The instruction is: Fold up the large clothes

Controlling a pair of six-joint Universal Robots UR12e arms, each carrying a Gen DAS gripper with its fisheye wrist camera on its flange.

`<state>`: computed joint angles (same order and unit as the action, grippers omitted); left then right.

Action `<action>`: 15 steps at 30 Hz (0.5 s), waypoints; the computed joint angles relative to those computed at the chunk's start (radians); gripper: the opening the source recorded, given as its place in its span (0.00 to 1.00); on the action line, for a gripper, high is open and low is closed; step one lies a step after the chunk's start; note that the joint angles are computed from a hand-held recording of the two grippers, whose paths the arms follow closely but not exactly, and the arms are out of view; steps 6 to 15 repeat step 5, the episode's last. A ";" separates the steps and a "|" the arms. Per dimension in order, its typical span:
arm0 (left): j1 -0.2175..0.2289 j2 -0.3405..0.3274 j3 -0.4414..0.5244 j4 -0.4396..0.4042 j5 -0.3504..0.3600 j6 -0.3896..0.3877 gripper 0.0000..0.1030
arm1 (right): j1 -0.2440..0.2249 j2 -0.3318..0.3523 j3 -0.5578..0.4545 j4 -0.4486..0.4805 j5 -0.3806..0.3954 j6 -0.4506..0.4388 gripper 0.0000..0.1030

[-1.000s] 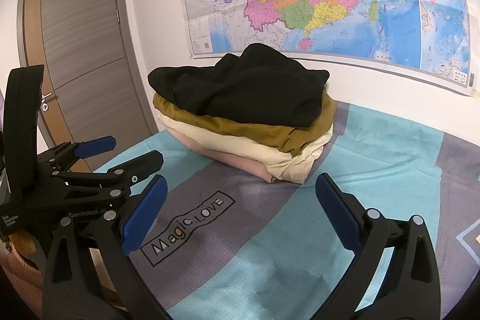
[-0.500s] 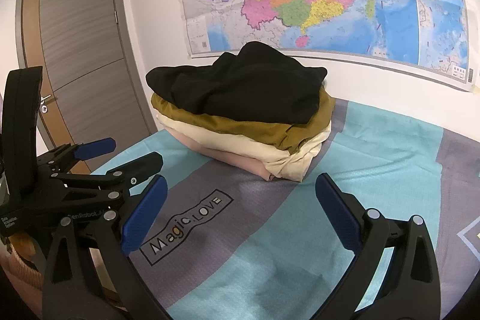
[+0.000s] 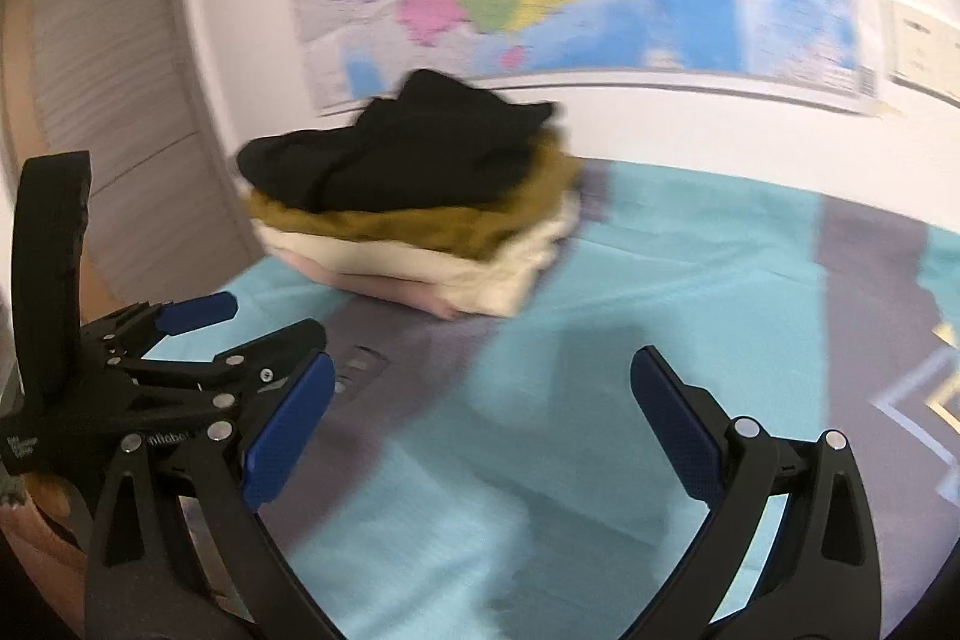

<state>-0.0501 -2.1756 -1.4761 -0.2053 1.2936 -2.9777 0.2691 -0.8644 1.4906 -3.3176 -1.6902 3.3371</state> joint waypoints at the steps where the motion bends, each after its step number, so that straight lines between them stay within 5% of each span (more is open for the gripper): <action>1: -0.007 -0.004 0.009 -0.028 -0.008 0.006 0.93 | -0.005 -0.008 0.018 0.000 -0.027 0.017 0.95; 5: -0.047 -0.030 0.054 -0.122 -0.025 0.032 0.93 | -0.025 -0.054 0.097 0.069 -0.196 0.126 0.95; 15: -0.047 -0.030 0.054 -0.122 -0.025 0.032 0.93 | -0.025 -0.054 0.097 0.069 -0.196 0.126 0.95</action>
